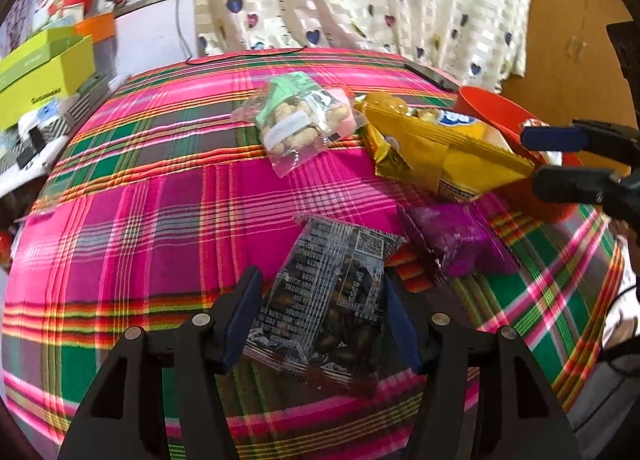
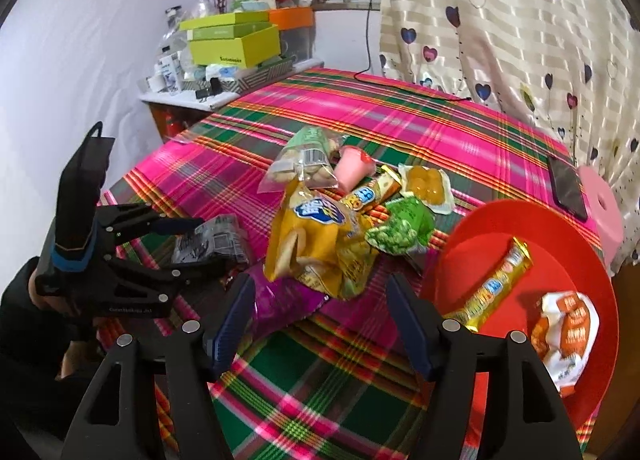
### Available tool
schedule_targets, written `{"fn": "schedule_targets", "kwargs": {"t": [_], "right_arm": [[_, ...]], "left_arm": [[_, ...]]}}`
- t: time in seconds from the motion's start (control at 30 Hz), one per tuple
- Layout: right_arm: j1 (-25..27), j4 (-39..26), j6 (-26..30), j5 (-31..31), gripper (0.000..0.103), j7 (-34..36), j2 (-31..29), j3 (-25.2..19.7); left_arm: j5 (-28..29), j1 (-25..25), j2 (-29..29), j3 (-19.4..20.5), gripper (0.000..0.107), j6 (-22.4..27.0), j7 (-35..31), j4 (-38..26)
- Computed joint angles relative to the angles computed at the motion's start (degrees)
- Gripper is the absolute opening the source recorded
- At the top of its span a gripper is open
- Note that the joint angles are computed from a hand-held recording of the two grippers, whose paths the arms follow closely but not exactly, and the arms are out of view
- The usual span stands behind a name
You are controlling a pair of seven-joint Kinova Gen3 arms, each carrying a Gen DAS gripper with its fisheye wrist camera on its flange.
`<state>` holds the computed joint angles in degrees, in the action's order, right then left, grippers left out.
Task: Organize snacks
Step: 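Grasp the yellow chip bag with the right gripper while the left gripper holds the grey pack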
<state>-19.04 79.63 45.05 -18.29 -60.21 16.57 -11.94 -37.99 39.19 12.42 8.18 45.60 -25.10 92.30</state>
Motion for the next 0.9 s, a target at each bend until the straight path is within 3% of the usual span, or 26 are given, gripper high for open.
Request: {"fn": "schedule_targets", "kwargs": {"t": [0.2, 0.5, 0.53, 0.57, 0.6, 0.73, 0.9], "right_arm": [[-3.7, -2.0, -0.7, 4.8, 0.068, -2.3, 1.7, 0.6], [-8.2, -5.7, 0.2, 12.9, 0.067, -13.2, 5.1, 3.2], [-7.9, -5.9, 0.4, 12.8, 0.064, -13.5, 5.2, 3.0], [-7.5, -5.8, 0.3, 12.6, 0.054, -13.3, 5.2, 2.6], [-7.4, -5.7, 0.3, 12.8, 0.037, -13.4, 5.1, 2.5], [-6.7, -4.5, -0.2, 12.6, 0.032, -12.9, 4.3, 1.7], [-5.0, -2.2, -2.0, 10.3, 0.032, -10.6, 2.4, 0.6]], "left_arm": [[-1.6, 1.3, 0.8, -0.6, 0.060, 1.9, 4.8, -1.0], [-3.6, 1.8, 0.8, -0.5, 0.059, 1.9, 8.6, -0.4], [-3.6, 1.8, 0.8, -0.5, 0.059, 1.9, 8.7, -0.4], [-3.5, 1.7, 0.8, -0.5, 0.059, 1.8, 8.6, -0.3], [-3.2, 1.5, 0.6, -0.5, 0.059, 1.3, 8.8, -0.1], [-2.6, 0.8, -0.4, -0.5, 0.057, -0.5, 10.6, 1.1], [-3.4, 1.5, -0.3, -0.1, 0.053, 0.9, 13.3, 0.7]]}}
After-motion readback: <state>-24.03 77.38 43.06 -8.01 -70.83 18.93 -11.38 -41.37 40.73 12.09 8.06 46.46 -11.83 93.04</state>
